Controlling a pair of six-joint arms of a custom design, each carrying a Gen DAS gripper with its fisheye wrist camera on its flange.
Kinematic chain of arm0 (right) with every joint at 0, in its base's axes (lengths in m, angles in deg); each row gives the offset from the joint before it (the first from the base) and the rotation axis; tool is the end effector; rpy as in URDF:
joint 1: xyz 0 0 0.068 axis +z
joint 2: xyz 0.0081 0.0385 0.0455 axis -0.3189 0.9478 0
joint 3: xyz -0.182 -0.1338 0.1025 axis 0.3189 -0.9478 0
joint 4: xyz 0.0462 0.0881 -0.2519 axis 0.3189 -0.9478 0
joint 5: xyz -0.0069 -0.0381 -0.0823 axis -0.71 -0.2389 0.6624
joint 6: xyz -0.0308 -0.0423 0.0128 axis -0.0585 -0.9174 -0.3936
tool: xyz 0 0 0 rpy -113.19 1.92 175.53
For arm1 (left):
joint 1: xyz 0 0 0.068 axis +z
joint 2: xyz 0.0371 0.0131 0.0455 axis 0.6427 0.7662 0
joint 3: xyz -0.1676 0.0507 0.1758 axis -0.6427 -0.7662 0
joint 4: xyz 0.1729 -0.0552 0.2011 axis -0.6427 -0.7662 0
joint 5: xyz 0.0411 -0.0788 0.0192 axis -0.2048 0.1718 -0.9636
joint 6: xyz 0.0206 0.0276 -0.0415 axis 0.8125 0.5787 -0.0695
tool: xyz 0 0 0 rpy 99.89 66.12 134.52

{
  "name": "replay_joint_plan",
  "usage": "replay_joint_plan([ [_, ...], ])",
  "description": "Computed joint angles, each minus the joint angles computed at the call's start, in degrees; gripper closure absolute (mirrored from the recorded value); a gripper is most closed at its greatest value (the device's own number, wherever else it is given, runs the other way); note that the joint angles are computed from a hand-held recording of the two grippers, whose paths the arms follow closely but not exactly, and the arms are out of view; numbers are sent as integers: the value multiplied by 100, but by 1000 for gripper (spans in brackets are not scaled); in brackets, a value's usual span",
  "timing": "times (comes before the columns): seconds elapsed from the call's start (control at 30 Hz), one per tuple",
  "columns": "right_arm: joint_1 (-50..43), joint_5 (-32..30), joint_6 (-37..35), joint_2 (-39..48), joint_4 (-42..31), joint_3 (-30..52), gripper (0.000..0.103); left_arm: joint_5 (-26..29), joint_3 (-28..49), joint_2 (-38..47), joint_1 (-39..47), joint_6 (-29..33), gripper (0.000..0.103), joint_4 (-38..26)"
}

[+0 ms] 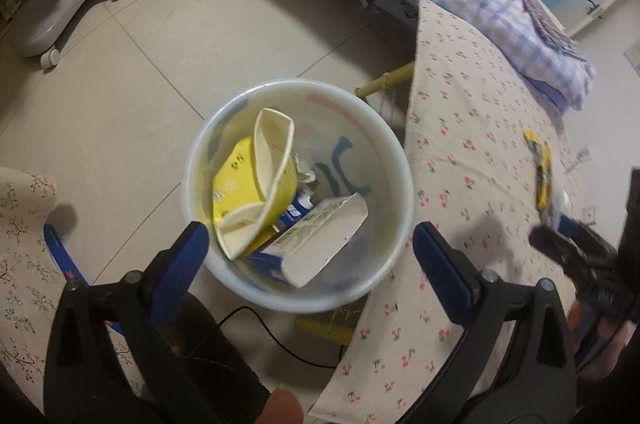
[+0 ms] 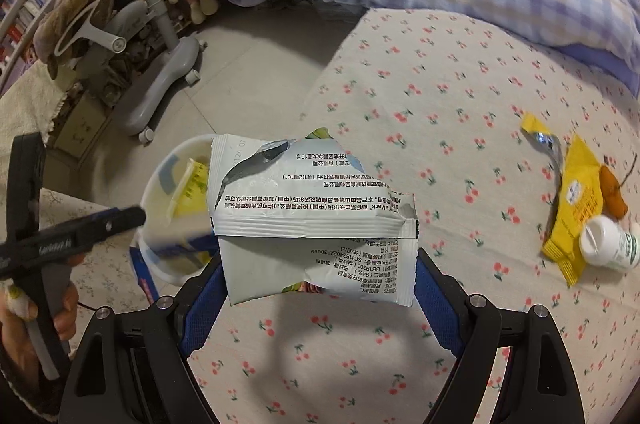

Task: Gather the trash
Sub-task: 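Carry the box and wrapper over the wastebasket and open the left tool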

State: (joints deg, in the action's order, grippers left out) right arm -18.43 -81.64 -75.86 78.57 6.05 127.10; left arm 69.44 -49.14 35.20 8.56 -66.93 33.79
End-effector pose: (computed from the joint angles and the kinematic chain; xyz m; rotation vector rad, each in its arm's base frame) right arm 0.3383 0.0151 0.1278 -0.7341 2.6879 0.4826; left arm 0.2158 -0.1280 0.1026 -0.6703 2.6790 -0.3196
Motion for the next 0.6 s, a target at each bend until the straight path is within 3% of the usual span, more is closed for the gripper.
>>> replay_joint_plan([
  [0.3,651,47,152,-147,233,-372,15,-412,-227,-526,-82,-736,1,-1423],
  [0.6,1412,28,553,202,602,-419,14,-697,-841,-1168,264,-806,1,-1822],
])
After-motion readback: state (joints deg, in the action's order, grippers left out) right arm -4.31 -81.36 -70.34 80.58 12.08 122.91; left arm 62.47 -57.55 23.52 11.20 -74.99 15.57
